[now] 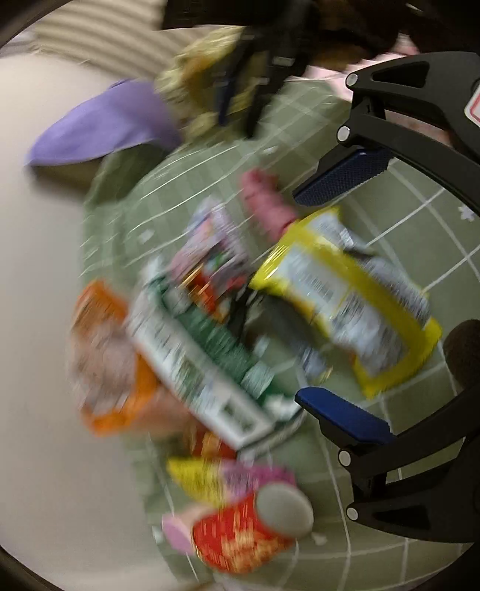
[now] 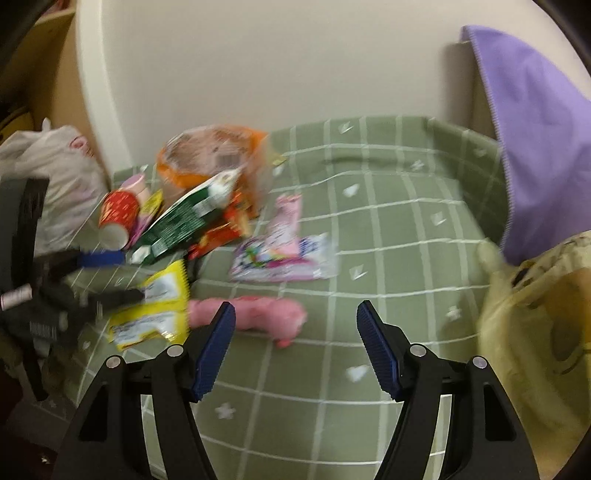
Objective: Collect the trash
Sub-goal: 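Grasp the pink-and-white candy bag with the right gripper while the left tool approaches the yellow wrapper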
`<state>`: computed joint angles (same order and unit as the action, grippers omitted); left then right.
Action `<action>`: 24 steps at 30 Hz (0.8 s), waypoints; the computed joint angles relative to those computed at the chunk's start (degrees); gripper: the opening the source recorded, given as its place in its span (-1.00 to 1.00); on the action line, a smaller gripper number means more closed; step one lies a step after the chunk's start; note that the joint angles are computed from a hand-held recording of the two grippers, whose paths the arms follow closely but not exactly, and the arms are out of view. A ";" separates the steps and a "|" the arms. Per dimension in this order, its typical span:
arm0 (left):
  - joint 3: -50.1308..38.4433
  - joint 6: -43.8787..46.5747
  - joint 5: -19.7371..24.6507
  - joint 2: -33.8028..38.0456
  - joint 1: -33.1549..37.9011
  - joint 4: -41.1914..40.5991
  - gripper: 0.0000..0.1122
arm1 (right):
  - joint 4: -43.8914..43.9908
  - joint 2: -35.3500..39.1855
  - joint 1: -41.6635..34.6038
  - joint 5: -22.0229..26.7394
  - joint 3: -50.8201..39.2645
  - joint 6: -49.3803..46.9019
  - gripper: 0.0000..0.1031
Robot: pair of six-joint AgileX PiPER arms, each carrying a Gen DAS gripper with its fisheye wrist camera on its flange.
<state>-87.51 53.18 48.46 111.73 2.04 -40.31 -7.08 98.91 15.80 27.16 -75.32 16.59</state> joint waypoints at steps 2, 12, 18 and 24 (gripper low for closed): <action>0.20 -0.48 -0.34 0.20 -1.98 4.75 0.67 | 2.67 -1.34 -1.65 -0.72 0.91 -2.31 0.25; -4.91 -13.78 -2.85 3.44 -0.39 8.71 0.58 | 2.09 -2.40 -3.48 -1.37 0.53 -3.82 0.25; -2.54 -15.60 -3.63 -0.22 1.55 4.72 0.58 | 10.35 5.73 -3.90 1.32 -9.69 -14.23 0.25; 3.24 -13.69 -8.99 -4.94 1.30 7.51 0.55 | 20.39 22.05 -4.91 11.78 -31.18 -24.85 0.08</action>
